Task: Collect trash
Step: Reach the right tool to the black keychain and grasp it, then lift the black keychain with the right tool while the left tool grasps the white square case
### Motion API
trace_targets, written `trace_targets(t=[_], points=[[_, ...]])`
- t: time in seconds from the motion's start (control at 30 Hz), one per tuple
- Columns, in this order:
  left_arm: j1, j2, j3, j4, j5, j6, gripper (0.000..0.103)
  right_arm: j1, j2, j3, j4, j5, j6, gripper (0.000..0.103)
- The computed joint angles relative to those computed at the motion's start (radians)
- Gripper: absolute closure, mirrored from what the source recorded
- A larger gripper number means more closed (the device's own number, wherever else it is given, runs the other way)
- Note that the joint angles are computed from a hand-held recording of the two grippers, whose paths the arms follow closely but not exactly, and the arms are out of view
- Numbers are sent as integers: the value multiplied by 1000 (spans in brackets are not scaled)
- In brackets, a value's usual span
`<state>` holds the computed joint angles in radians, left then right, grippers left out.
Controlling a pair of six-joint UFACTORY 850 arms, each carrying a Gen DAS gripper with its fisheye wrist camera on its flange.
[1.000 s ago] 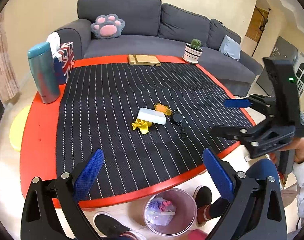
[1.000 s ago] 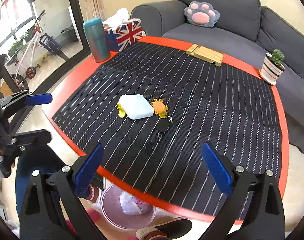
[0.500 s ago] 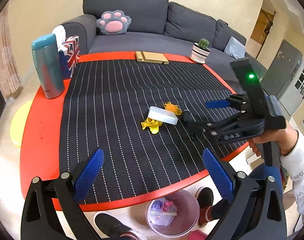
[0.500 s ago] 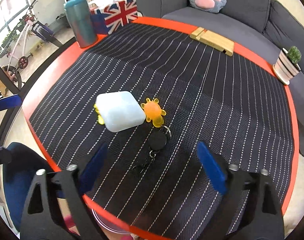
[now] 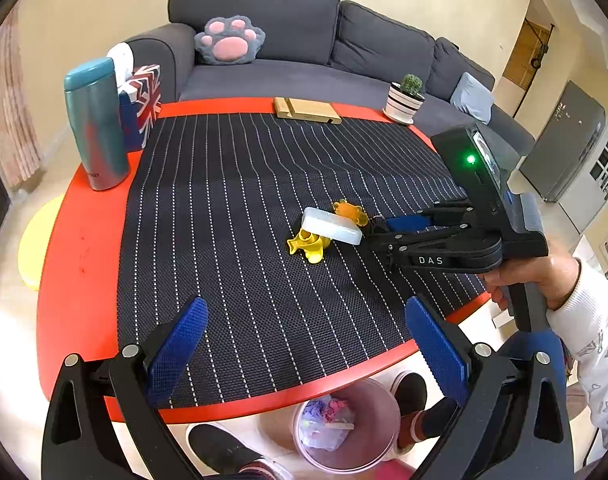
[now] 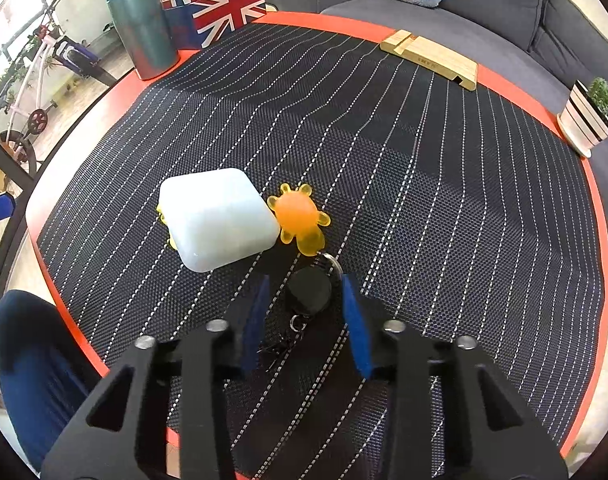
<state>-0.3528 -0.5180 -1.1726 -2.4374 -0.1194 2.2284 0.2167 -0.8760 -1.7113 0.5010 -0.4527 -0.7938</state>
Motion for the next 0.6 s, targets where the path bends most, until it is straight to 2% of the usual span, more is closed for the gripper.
trace_targets(t=[0.03, 0.33, 0.6], points=[[0, 0, 1, 2, 0, -3, 8, 0, -1, 0, 3, -2, -4, 76], [-5, -13, -18, 25, 6, -14, 8, -9, 18, 21, 68, 6, -57, 76], [-13, -33, -62, 141, 23, -101, 8, -25, 67, 68, 152, 12, -121, 76]])
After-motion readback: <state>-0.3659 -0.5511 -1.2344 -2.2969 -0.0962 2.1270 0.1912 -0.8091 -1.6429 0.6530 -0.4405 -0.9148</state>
